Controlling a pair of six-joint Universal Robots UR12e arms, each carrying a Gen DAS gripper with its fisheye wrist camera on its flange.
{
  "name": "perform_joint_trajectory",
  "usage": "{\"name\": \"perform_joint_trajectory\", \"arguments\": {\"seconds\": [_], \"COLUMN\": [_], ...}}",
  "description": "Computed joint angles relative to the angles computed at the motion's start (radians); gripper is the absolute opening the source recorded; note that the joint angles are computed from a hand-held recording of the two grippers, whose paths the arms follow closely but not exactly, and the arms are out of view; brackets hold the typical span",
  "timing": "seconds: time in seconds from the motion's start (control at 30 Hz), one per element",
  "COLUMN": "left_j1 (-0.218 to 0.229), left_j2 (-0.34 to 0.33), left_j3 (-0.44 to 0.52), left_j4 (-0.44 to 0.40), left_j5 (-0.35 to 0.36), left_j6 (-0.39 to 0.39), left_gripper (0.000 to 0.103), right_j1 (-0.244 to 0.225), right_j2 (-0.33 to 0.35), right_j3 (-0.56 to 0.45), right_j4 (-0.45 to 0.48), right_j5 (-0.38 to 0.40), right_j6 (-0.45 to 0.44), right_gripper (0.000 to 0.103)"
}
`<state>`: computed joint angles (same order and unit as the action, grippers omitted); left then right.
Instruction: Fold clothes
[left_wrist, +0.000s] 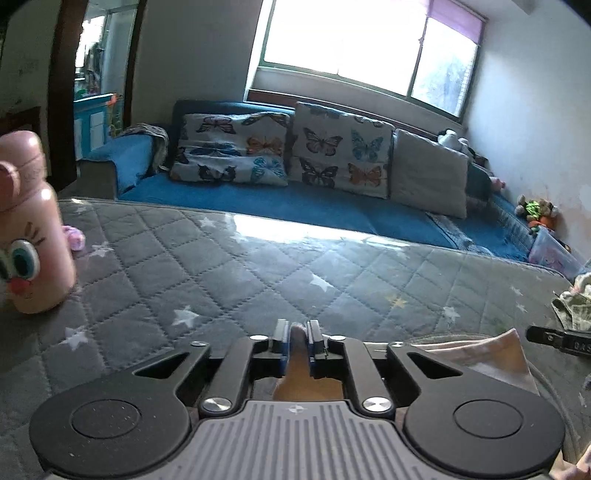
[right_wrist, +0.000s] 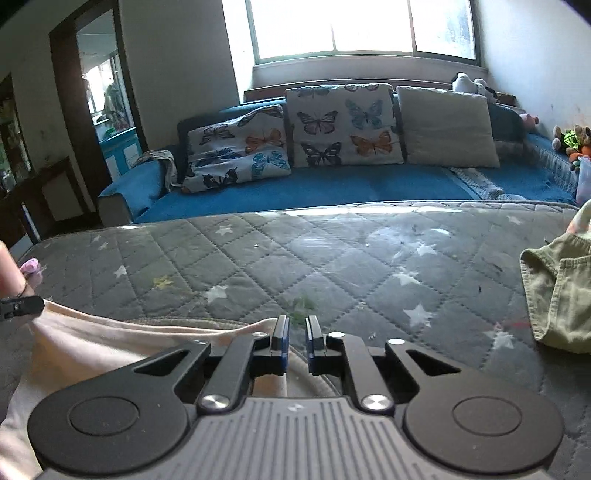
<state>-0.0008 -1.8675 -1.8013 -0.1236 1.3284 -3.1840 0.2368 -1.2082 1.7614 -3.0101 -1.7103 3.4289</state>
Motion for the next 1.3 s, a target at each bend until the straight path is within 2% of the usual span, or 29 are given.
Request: {"name": "perform_joint_trajectory", "arguments": {"seconds": [0.03, 0.07, 0.33, 0.47, 0.5, 0.6, 0.67, 0.73, 0.8, 0.9, 1.0, 1.1, 1.17, 1.3], "left_j1": [0.001, 0.002, 0.004, -0.005, -0.006, -0.011, -0.012, -0.016, -0.019, -0.017, -0.013, -0.002, 0.003, 0.005], "left_j2": [0.005, 0.01, 0.029, 0.008, 0.002, -0.01, -0.017, -0.021, -0.025, -0.02, -0.005, 0.02, 0.038, 0.074], "left_j3": [-0.003, -0.006, -0.021, 0.0, 0.006, 0.018, 0.021, 0.021, 0.022, 0.019, 0.007, -0.018, -0.033, -0.073], "left_j4": [-0.006, -0.011, -0.058, -0.081, -0.087, -0.098, -0.092, -0.081, -0.076, -0.078, -0.052, -0.025, -0.048, -0.111], "left_j5": [0.004, 0.007, -0.047, -0.023, -0.021, -0.015, -0.01, 0.005, 0.032, 0.036, 0.028, -0.023, -0.069, -0.151], "left_j6": [-0.005, -0.01, 0.054, 0.067, 0.067, 0.073, 0.079, 0.079, 0.067, 0.046, 0.02, 0.007, 0.022, 0.094], "left_gripper": [0.031, 0.031, 0.03, 0.029, 0.029, 0.019, 0.014, 0.013, 0.013, 0.014, 0.014, 0.016, 0.016, 0.016], "right_j1": [0.001, 0.0, -0.009, -0.015, -0.014, -0.009, -0.002, 0.005, 0.008, 0.01, 0.032, 0.03, 0.029, 0.048], "right_j2": [-0.004, -0.008, -0.017, -0.004, 0.001, 0.015, 0.023, 0.031, 0.034, 0.034, 0.033, 0.023, 0.021, 0.04], "right_j3": [0.003, 0.006, 0.012, 0.001, -0.004, -0.023, -0.035, -0.045, -0.046, -0.046, -0.048, -0.05, -0.059, -0.092], "right_j4": [0.0, 0.001, 0.017, 0.011, 0.011, 0.022, 0.038, 0.051, 0.05, 0.045, 0.016, 0.028, 0.065, 0.124], "right_j5": [-0.003, 0.001, 0.08, 0.118, 0.122, 0.128, 0.105, 0.082, 0.058, 0.042, -0.014, 0.072, 0.161, 0.215], "right_j6": [-0.001, -0.001, 0.002, -0.005, -0.019, -0.068, -0.095, -0.118, -0.099, -0.076, -0.13, -0.156, -0.173, -0.21], "right_gripper": [0.01, 0.01, 0.012, 0.013, 0.018, 0.02, 0.017, 0.008, 0.007, 0.008, 0.01, 0.011, 0.011, 0.011]}}
